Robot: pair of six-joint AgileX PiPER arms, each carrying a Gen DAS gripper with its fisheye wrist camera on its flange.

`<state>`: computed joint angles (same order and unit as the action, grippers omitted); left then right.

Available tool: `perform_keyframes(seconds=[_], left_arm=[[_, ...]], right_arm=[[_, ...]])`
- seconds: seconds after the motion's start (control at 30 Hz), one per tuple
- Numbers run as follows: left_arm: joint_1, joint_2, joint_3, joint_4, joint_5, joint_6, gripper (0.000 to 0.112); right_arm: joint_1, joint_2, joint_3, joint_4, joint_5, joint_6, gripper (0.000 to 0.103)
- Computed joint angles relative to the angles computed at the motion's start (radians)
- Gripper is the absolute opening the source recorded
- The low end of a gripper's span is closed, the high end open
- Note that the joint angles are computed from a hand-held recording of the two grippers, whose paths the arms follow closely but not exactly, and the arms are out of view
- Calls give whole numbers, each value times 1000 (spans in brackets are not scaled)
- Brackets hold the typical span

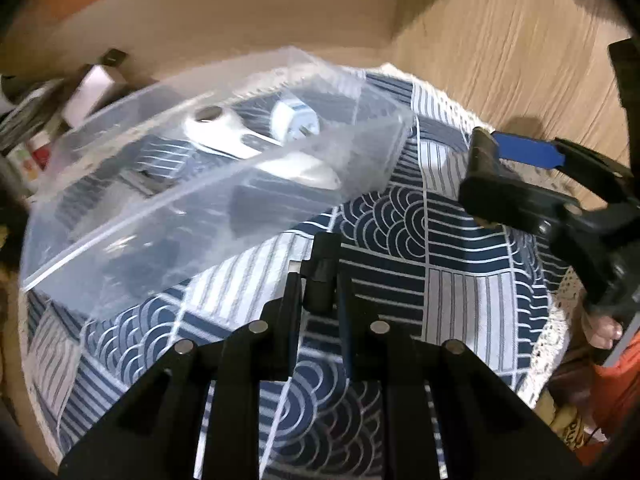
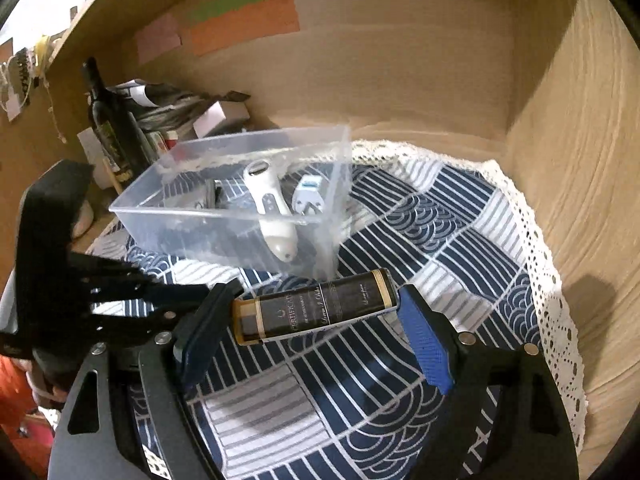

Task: Organize rigid objects
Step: 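Grasp the black-and-gold battery with the right tool while the left tool grasps a small black item, then lower the battery and black item into the clear box while both tools open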

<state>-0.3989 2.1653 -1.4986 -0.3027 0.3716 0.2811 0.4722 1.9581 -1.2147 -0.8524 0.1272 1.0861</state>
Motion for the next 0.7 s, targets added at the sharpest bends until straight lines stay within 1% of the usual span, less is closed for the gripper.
perform_keyframes(seconds=[0.07, 0.13, 0.2, 0.27, 0.3, 0.43, 0.57, 0.6, 0.7], left_arm=[[22, -58, 71, -73, -42, 57, 16], [46, -109, 124, -187, -72, 154, 16], [66, -158, 167, -246, -108, 202, 16], [72, -187, 187, -224, -140, 175, 16], [79, -205, 198, -208, -157, 158, 16], [114, -234, 201, -205, -177, 155, 16], [153, -222, 166, -225, -167, 171, 16], [164, -215, 152, -215, -160, 162, 17], [186, -180, 116, -212, -145, 164, 16]], right_arm=[[11, -1, -14, -47, 3, 46, 82], [23, 0, -32, -91, 4, 82, 82], [35, 6, -58, -125, 6, 115, 82], [41, 19, -95, -126, 15, 115, 82], [45, 29, -120, -104, 21, 91, 82], [55, 64, -210, -3, 42, -16, 82], [62, 117, -329, 162, 82, -200, 82], [61, 141, -375, 237, 100, -280, 82], [59, 198, -476, 383, 145, -432, 82]])
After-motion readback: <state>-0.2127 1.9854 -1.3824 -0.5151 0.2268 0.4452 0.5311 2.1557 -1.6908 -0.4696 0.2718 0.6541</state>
